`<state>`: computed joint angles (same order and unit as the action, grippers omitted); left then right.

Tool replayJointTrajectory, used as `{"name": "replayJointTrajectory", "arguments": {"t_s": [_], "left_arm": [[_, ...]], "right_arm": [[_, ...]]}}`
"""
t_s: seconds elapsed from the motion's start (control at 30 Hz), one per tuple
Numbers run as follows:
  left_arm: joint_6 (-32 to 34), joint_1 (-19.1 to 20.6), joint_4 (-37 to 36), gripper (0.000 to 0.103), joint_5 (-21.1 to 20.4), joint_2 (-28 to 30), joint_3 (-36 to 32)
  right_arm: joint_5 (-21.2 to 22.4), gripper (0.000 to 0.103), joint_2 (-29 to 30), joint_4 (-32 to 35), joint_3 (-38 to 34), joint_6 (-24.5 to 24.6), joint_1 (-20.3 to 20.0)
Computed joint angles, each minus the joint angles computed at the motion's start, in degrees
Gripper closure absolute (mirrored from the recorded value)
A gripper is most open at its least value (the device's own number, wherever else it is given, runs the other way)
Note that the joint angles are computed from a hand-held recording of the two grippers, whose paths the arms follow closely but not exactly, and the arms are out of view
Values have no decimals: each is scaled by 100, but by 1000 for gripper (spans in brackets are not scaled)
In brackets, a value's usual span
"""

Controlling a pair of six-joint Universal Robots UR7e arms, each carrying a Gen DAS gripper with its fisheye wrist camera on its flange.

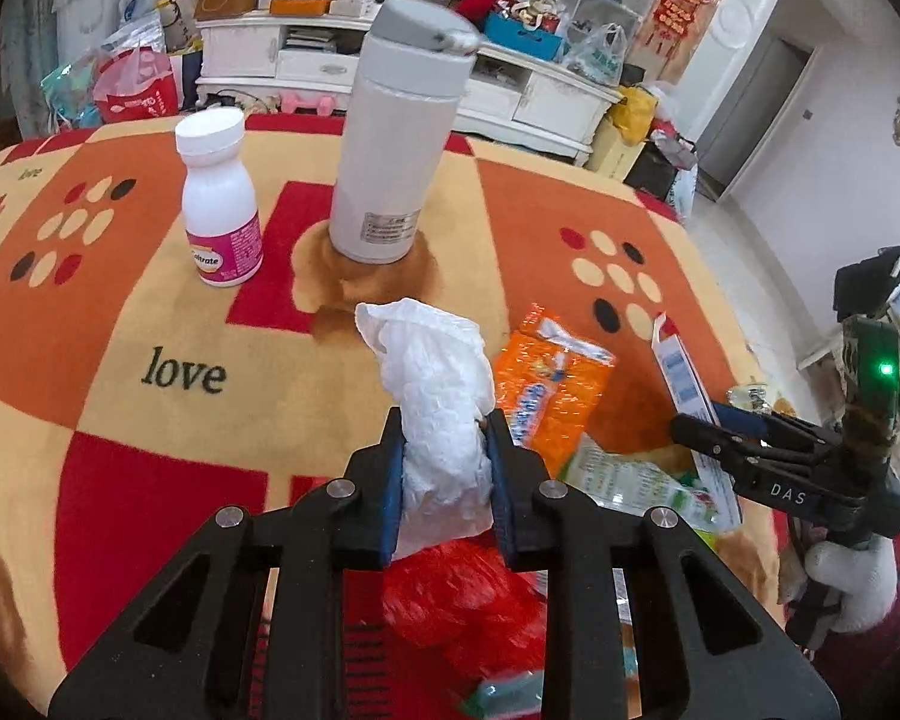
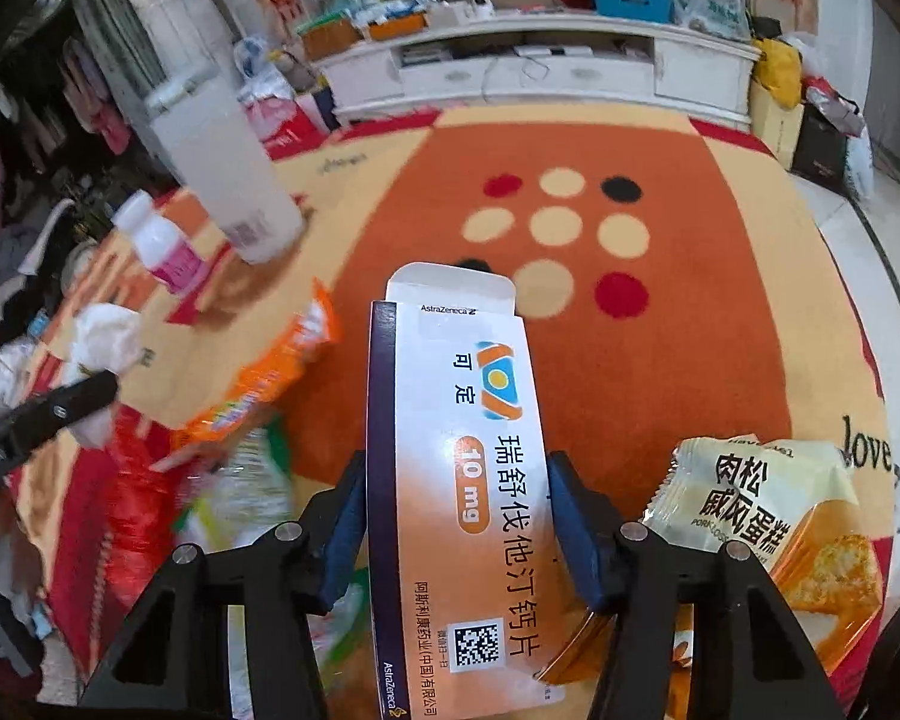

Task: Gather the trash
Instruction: 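Carry the tissue and medicine box over the black trash bin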

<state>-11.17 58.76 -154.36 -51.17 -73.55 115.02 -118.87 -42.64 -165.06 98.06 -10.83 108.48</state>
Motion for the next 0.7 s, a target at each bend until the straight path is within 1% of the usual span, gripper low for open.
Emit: {"name": "replayJointTrajectory", "arguments": {"t_s": [0.1, 0.2, 0.37, 0.47, 0.7], "left_arm": [[-30, -178, -66, 81, -40, -121, 143], [-87, -357, -106, 81, -35, -189, 285], [-214, -642, -155, 81, -31, -219, 509], [-316, -815, -182, 81, -13, -214, 660], [-491, -1206, -262, 81, 25, -95, 936]], "right_arm": [[-12, 48, -155, -325, 193, -189, 129], [83, 48, -392, -531, 462, -218, 246], [8, 48, -664, -725, 913, -230, 411], [-77, 48, -796, -884, 1179, -250, 466], [-169, 48, -1241, -1140, 1767, -186, 425]]}}
